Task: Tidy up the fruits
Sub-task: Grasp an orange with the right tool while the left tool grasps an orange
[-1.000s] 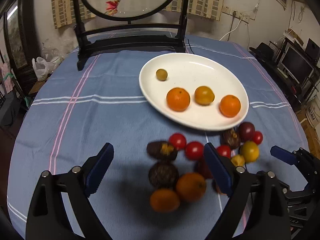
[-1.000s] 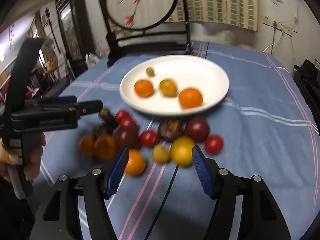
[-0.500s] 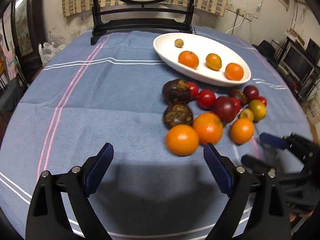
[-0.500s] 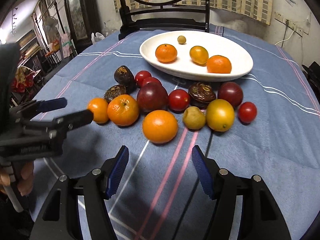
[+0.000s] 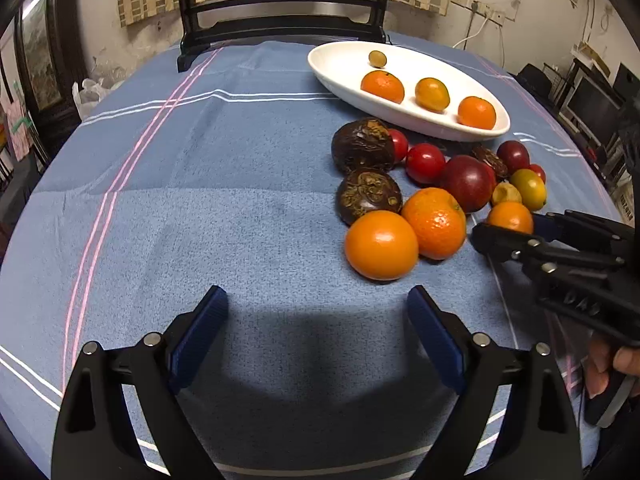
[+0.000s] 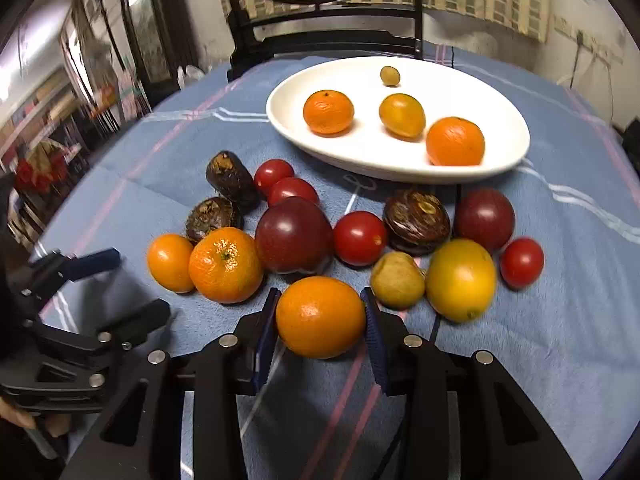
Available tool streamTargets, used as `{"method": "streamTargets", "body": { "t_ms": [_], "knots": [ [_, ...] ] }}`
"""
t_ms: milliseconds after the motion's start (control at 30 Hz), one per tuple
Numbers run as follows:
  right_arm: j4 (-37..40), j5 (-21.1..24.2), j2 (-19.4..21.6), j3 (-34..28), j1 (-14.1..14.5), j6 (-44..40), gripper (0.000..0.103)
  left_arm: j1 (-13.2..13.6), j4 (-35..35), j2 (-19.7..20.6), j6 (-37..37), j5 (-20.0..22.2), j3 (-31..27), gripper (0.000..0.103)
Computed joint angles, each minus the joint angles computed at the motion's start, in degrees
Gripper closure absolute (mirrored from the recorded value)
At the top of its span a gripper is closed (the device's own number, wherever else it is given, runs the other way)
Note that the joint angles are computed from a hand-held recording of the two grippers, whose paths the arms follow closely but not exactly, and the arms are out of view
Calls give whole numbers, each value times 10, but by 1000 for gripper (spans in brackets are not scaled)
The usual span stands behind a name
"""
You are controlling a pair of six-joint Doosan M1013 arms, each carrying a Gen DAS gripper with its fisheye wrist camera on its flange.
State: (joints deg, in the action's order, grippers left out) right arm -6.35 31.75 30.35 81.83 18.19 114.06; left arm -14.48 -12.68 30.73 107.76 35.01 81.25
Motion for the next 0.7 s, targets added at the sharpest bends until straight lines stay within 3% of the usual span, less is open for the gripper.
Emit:
{"method": "streamTargets", "body": {
  "t_ms": [200, 300, 433, 500, 567, 633, 700],
  "knots": [
    [40, -39, -19, 32, -7, -34, 63, -13, 46, 3, -38, -7, -6, 14],
    [49, -44, -24, 41, -9, -40, 63, -22, 84, 13, -76, 12, -19, 13],
    [31, -45, -25, 42, -7, -29, 63, -23, 58, 18, -45, 15, -28, 21],
    [27, -44, -24, 41, -5, -31, 63, -22, 28, 20, -3, 18, -33, 44],
    [22, -44, -24, 41, -4, -31, 63, -27, 30, 16, 26, 6, -27, 60],
    [24, -48, -25, 42, -5, -34, 63, -32, 54, 11, 18, -5, -19, 64],
    [18, -54, -27, 45, -5, -26, 63, -28, 33, 9, 32, 2, -17, 64]
  ]
}}
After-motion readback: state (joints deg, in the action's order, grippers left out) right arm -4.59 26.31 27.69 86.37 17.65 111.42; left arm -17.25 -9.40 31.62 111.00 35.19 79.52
